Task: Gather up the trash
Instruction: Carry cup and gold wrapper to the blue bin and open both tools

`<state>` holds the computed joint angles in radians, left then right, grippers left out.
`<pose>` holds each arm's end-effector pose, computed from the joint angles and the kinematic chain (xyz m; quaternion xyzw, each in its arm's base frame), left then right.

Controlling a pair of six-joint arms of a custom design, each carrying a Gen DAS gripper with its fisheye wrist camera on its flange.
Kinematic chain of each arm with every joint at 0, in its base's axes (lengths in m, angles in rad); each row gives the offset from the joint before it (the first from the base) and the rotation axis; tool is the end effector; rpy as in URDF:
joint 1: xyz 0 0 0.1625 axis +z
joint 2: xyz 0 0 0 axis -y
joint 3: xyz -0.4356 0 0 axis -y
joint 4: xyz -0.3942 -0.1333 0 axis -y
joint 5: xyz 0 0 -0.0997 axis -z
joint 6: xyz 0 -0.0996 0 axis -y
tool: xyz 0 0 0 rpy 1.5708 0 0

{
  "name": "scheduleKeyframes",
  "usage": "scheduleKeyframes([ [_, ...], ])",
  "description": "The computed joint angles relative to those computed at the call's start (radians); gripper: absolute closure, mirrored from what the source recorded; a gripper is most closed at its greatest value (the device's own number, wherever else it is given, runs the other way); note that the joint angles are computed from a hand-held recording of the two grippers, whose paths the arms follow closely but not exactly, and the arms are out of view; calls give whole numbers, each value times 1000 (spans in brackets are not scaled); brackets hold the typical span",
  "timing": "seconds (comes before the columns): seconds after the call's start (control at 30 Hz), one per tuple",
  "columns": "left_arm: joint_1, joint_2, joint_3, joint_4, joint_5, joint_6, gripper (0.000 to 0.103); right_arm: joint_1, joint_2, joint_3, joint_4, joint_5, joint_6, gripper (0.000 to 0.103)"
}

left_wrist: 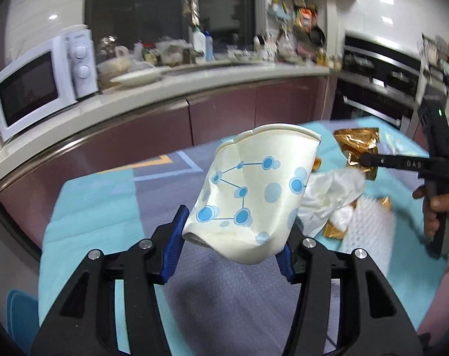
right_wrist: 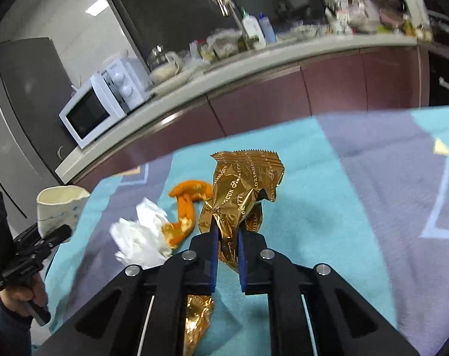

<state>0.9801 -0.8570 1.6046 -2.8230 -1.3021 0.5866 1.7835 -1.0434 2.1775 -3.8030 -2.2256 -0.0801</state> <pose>-0.2616 -0.6770 0.1879 0.5050 0.8167 -0.2477 0.1292 0.1769 -0.4750 0.2345 -0.0482 -0.8235 0.5112 0.2410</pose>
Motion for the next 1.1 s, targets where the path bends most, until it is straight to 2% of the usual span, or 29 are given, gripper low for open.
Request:
scheduleKeyframes([
  [0.07,2,-47,34,-24,-22,-26,51,37,10,-5,-51,-35,-47,94],
  [0.13,0,-99,74,-56,-31,-50,51,104,33,-17,-128,-81,-124,94],
  [0.23,0,-185,138,-108,-43,-77,51,181,62,-35,-200,-105,-204,94],
  [0.37,-7,-295,219,-169,-19,-97,51,275,121,-77,-252,-110,-293,94],
  [0.5,-12,-409,292,-206,21,-101,51,336,178,-118,-245,-91,-336,94],
  [0.67,-1,-531,352,-227,71,-104,51,374,252,-195,-161,-38,-343,94],
  [0.77,20,-592,371,-234,102,-101,51,374,296,-251,-76,21,-319,94],
  [0.93,86,-650,369,-219,128,-105,51,357,385,-399,137,130,-286,94],
  [1.1,204,-633,304,-159,130,-128,51,328,503,-625,435,209,-239,94],
])
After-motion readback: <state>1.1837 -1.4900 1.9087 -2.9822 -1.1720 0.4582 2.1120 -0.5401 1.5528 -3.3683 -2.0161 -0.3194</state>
